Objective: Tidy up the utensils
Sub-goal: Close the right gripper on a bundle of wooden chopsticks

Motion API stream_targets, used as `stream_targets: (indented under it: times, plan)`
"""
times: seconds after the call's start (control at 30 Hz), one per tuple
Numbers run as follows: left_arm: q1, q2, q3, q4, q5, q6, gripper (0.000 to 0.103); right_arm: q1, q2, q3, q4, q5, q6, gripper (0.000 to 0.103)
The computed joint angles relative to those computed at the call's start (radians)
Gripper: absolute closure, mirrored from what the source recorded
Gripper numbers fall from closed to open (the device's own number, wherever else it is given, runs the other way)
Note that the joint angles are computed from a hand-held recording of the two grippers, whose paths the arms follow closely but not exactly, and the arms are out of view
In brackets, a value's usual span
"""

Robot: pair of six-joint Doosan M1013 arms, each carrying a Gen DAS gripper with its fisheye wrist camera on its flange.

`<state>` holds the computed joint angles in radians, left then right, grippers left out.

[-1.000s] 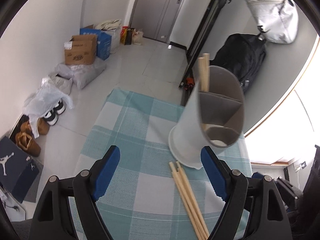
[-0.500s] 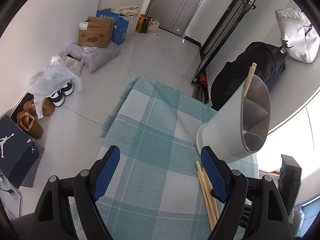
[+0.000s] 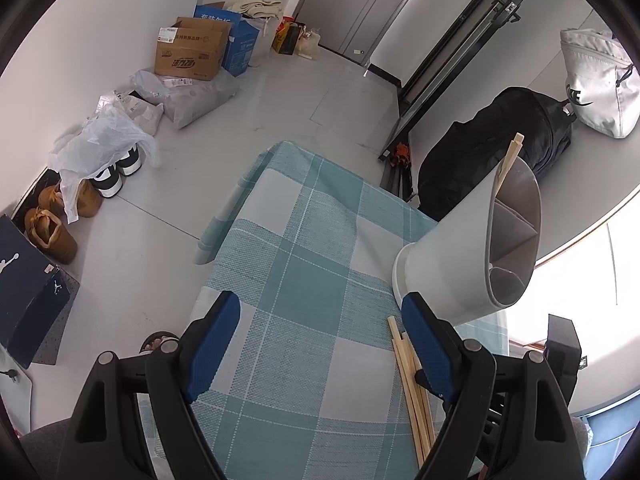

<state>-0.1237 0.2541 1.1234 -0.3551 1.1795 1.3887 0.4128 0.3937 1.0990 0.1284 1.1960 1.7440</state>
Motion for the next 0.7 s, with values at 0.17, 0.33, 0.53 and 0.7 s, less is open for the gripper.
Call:
stream_targets:
  times: [0.17,0.33,0.53,0.7]
  plan:
    - [0.004,0.002,-0.001,-0.018,0.014,0.008,0.023,-0.011,-0.009,0.004,0.017,0.05,0.026,0.1]
    - [0.002,0.003,-0.002,-0.011,0.022,0.007,0.023,-0.015,0.004,-0.018,0.026,0.074,0.036,0.095]
    - [0.006,0.006,-0.002,-0.017,0.029,-0.002,0.023,-0.009,0.032,-0.057,0.01,0.066,0.045,0.081]
    - [0.01,0.013,-0.006,-0.034,0.044,-0.007,0.023,-0.001,0.055,-0.086,-0.005,0.061,0.031,0.081]
